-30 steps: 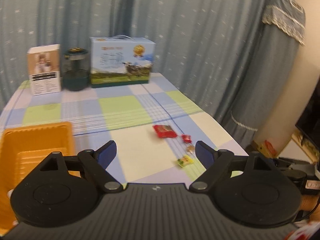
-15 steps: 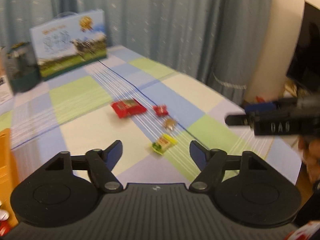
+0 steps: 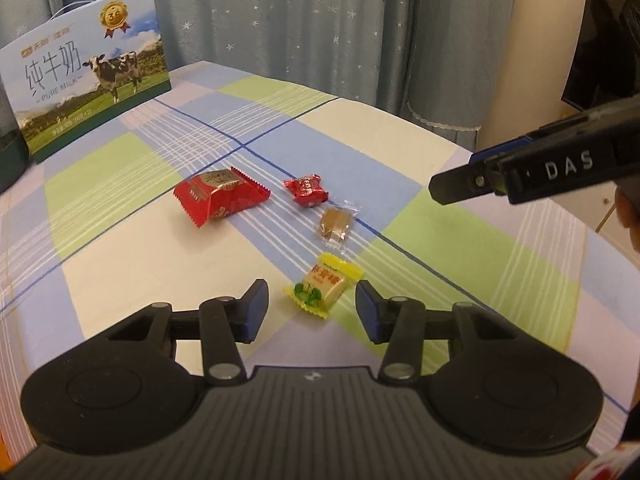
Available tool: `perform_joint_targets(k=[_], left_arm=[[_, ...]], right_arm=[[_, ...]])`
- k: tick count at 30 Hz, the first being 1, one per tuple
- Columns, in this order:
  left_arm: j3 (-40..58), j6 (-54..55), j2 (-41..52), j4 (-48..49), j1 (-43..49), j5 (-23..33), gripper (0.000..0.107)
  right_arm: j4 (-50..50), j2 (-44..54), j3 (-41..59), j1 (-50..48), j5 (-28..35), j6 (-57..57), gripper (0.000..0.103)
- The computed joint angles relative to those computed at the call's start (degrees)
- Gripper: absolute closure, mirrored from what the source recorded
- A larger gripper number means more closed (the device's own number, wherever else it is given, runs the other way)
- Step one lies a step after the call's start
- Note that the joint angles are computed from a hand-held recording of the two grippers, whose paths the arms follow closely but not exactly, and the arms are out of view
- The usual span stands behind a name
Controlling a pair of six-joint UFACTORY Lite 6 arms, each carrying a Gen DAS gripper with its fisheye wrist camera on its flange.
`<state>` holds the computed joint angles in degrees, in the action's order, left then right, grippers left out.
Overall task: Organize snacks
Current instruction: 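Grasp the yellow-wrapped candy with the left tool, then grasp the clear packet with a brown candy with the right tool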
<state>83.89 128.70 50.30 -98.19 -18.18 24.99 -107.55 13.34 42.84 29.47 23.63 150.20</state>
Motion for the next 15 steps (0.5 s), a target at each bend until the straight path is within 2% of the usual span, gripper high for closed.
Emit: perform_joint_targets(k=[9, 13, 15], left_arm=[[5.3, 0.3, 4.6, -0.9, -1.1, -0.7, 0.075], [7.1, -6.5, 5.5, 4.1, -0.8, 0.5, 0.088], [7.1, -10.1, 5.1, 6.3, -0.8, 0.1, 0.089]], right_arm=[[-1.1, 0.9, 0.6, -1.6, -0.3, 0.7, 0.047], [-1.7, 1.6, 1.3, -1.4, -0.5, 1.3, 0.047], [-1.9, 2.1, 1.7, -1.3, -0.5, 1.3, 0.047]])
